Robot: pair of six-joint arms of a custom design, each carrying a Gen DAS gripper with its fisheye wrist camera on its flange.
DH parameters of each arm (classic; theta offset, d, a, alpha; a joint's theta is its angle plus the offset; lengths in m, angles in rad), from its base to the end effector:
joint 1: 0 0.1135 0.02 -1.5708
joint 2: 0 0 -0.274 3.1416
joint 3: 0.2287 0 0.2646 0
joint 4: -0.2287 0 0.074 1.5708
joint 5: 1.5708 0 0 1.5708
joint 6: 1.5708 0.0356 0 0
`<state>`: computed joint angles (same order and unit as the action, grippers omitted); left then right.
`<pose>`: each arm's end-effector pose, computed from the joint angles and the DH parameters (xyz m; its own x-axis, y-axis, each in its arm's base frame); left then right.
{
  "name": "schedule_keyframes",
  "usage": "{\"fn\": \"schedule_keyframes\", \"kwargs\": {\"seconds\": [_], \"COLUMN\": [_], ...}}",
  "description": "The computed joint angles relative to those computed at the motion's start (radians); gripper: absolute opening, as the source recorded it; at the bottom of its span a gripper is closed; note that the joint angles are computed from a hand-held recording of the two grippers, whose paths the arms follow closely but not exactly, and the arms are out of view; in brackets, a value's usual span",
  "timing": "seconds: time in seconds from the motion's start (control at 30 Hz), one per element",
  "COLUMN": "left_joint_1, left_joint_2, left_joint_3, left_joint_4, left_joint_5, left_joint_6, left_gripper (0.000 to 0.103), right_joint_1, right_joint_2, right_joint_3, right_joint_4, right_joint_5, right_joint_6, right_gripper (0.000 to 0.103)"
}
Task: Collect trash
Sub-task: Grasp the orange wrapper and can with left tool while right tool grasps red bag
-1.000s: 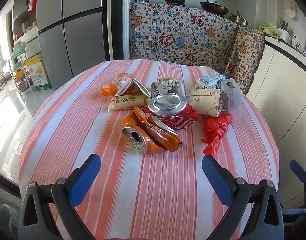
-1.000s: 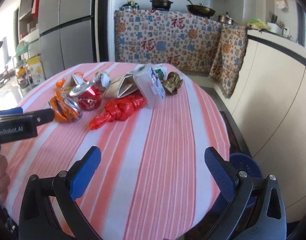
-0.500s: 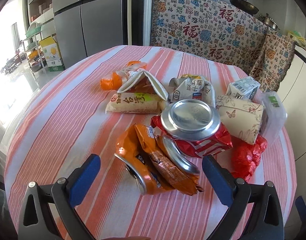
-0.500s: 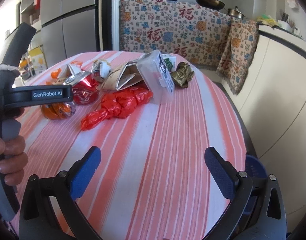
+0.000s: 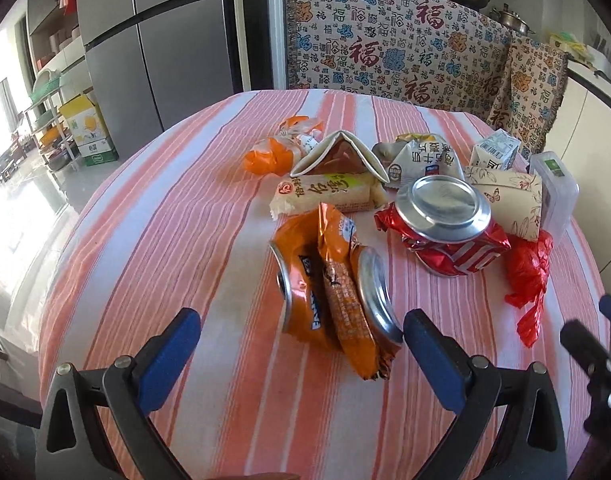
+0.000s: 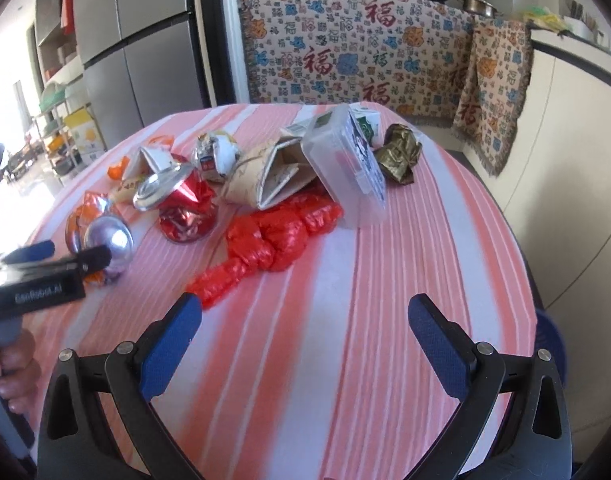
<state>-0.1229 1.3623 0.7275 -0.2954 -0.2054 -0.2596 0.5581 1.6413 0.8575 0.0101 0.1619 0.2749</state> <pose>0.2703 -0.0261 0.1898 -0.7688 -0.1582 -0.6196 -0.2052 0.9787 0.0046 0.2933 0.1764 0.1711 -0.6858 -0.1123 -0.7191 -0.2480 0.9650 0.0858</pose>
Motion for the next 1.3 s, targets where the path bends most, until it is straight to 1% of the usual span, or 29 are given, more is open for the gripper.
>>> {"fn": "schedule_keyframes", "kwargs": {"seconds": [0.13,0.2,0.23,0.27,0.33,0.4,0.5,0.57,0.67,0.73,0.8,0.87,0.93,1.0,1.07,1.17,1.23,1.3], "left_joint_1": [-0.001,-0.015,-0.015,-0.015,-0.008,0.007,0.015,0.022,0.051,0.086,0.114,0.152,0.21,0.245,0.246,0.197,0.177,0.163], "left_joint_2": [0.015,0.056,0.074,0.096,0.115,0.11,0.108,0.104,0.096,0.084,0.069,0.028,-0.028,-0.055,-0.05,-0.001,0.028,0.043], "left_joint_3": [0.005,0.032,0.041,0.051,0.048,0.024,0.018,0.012,0.006,0.004,0.007,-0.025,-0.07,-0.074,-0.049,0.004,0.027,0.037], "left_joint_4": [0.006,0.001,0.0,-0.002,0.005,0.045,0.051,0.055,0.052,0.031,-0.003,0.008,0.043,0.051,0.043,0.049,0.043,0.04], "left_joint_5": [0.022,0.027,0.037,0.044,0.05,0.072,0.073,0.08,0.13,0.188,0.221,0.264,0.379,0.457,0.465,0.406,0.375,0.367], "left_joint_6": [0.037,0.038,0.042,0.043,0.051,0.053,0.065,0.092,0.151,0.228,0.275,0.281,0.281,0.265,0.257,0.26,0.264,0.267], "left_gripper": [0.103,0.103,0.103,0.103,0.103,0.103,0.103,0.103,0.103,0.103,0.103,0.103,0.103,0.103,0.103,0.103,0.101,0.087], "right_joint_1": [-0.021,-0.023,-0.024,-0.03,-0.042,-0.055,-0.073,-0.081,-0.075,-0.075,-0.078,-0.091,-0.104,-0.107,-0.108,-0.113,-0.11,-0.106], "right_joint_2": [0.139,0.203,0.221,0.228,0.195,0.166,0.12,0.098,0.081,0.072,0.057,0.04,0.026,0.034,0.059,0.122,0.16,0.186], "right_joint_3": [0.133,0.187,0.201,0.201,0.152,0.114,0.048,0.021,-0.008,-0.016,-0.021,-0.012,0.001,0.038,0.094,0.2,0.251,0.284], "right_joint_4": [-0.026,-0.055,-0.072,-0.084,-0.058,-0.058,-0.045,-0.044,-0.034,-0.038,-0.052,-0.072,-0.084,-0.105,-0.137,-0.211,-0.259,-0.295], "right_joint_5": [-0.084,-0.064,-0.054,-0.053,-0.049,-0.05,-0.037,-0.036,-0.028,-0.039,-0.056,-0.101,-0.134,-0.138,-0.147,-0.158,-0.166,-0.172], "right_joint_6": [0.051,0.046,0.037,0.027,-0.003,-0.015,-0.035,-0.039,-0.058,-0.067,-0.067,-0.053,-0.047,-0.06,-0.057,-0.066,-0.069,-0.07], "right_gripper": [0.102,0.101,0.091,0.077,0.075,0.075,0.075,0.078,0.083,0.087,0.088,0.088,0.089,0.09,0.09,0.09,0.089,0.083]}}
